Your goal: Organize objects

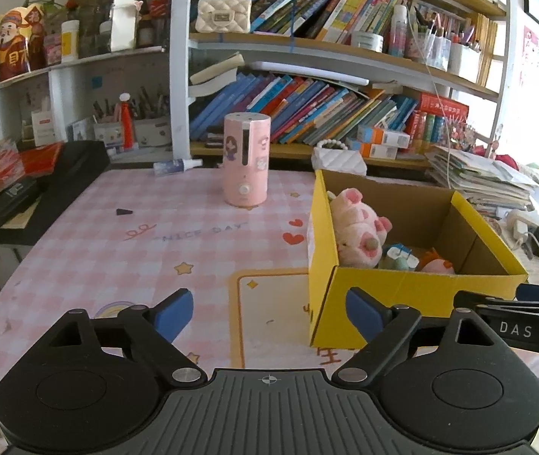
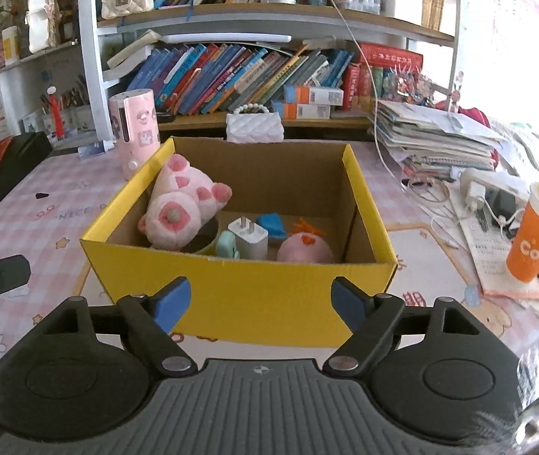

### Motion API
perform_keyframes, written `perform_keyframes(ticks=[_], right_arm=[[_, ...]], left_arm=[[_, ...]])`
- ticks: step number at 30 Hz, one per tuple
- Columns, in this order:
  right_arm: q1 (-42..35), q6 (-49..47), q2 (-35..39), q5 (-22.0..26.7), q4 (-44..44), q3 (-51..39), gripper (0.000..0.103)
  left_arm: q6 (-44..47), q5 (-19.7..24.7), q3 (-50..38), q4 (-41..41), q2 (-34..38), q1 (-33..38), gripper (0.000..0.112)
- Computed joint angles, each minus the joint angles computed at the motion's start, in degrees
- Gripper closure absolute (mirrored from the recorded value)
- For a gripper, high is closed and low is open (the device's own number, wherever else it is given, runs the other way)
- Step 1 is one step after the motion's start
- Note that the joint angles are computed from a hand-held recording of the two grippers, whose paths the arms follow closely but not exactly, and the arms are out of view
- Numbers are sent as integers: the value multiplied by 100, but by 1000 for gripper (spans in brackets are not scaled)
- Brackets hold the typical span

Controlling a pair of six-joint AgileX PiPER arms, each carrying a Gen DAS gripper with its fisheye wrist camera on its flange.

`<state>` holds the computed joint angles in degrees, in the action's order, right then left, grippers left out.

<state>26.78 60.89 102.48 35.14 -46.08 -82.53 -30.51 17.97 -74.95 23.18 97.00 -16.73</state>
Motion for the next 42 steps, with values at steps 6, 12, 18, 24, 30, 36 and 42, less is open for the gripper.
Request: perform_keyframes(ticks=[6,12,18,24,30,36,42], right_arm=[[287,232,18,245,-146,-17,18],[579,375,80,454,-296,-88,13],[850,585,145,725,-376,-153,6],[1161,813,215,977,-419,-113,2],[1391,1118,245,1110,-570,5,0],[1492,1321,283,1240,-648,9,0],[1528,1312,296,1277,-636,-15,0]], left_arm=[[199,-28,256,-119,-187,137,19],[403,-29,480,-292,-352,303,18],[729,-51,767,-491,-525,457,15],[1250,-72,1036,-900,-677,615,14],[1436,-82,1198,-1045,-735,715,14],[1684,-106,1249,-1227,-785,772,13],[1736,-103,1290,-1274,-817,807,13]])
